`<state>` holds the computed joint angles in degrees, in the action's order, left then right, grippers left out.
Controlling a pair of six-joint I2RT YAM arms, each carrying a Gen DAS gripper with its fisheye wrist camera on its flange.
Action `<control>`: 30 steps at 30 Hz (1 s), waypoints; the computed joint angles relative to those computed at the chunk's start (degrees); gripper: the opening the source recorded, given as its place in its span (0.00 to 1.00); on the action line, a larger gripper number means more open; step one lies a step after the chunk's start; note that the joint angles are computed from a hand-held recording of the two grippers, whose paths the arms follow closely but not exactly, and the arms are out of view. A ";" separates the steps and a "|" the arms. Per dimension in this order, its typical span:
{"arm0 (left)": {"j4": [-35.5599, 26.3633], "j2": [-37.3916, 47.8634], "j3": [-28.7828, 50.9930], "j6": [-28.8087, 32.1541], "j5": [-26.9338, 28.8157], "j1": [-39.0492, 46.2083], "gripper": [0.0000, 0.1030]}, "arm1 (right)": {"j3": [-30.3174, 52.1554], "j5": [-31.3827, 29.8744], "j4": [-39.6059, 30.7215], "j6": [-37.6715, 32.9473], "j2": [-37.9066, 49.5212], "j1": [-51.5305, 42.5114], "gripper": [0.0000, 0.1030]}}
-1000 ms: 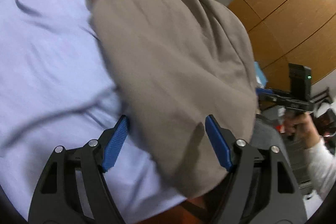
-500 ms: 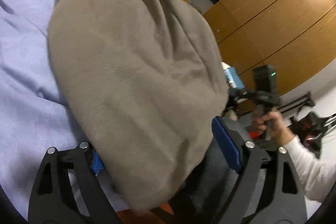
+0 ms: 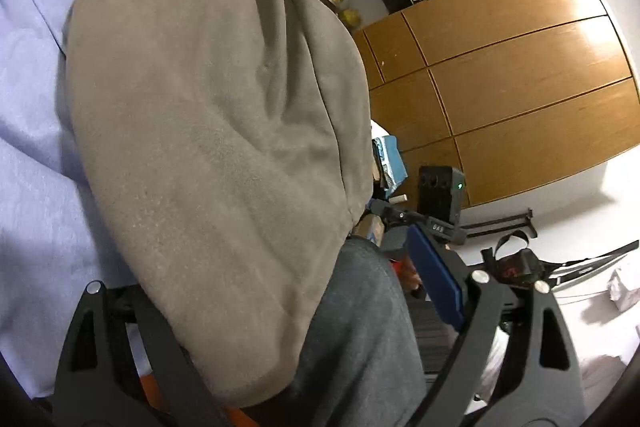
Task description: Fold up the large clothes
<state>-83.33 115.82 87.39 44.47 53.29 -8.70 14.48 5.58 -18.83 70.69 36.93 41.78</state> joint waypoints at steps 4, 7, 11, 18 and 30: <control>-1.81 -0.36 2.87 -0.02 -4.27 -2.01 0.84 | -0.17 4.09 -3.39 3.55 -3.37 4.35 0.65; -3.36 -0.48 3.32 -0.62 -7.92 -2.92 0.84 | 0.04 6.64 -5.20 5.46 -4.84 7.19 0.65; -2.35 0.54 1.15 -2.02 -11.71 -2.49 0.84 | -1.05 9.53 -6.32 8.16 -6.82 9.07 0.67; -0.52 -5.96 -3.72 -4.67 -12.33 -1.69 0.84 | -1.82 10.53 -4.78 9.67 -6.08 10.77 0.67; 2.92 -0.89 6.86 -15.49 -8.35 -9.17 0.84 | 0.32 11.68 -3.72 8.85 -4.30 10.75 0.68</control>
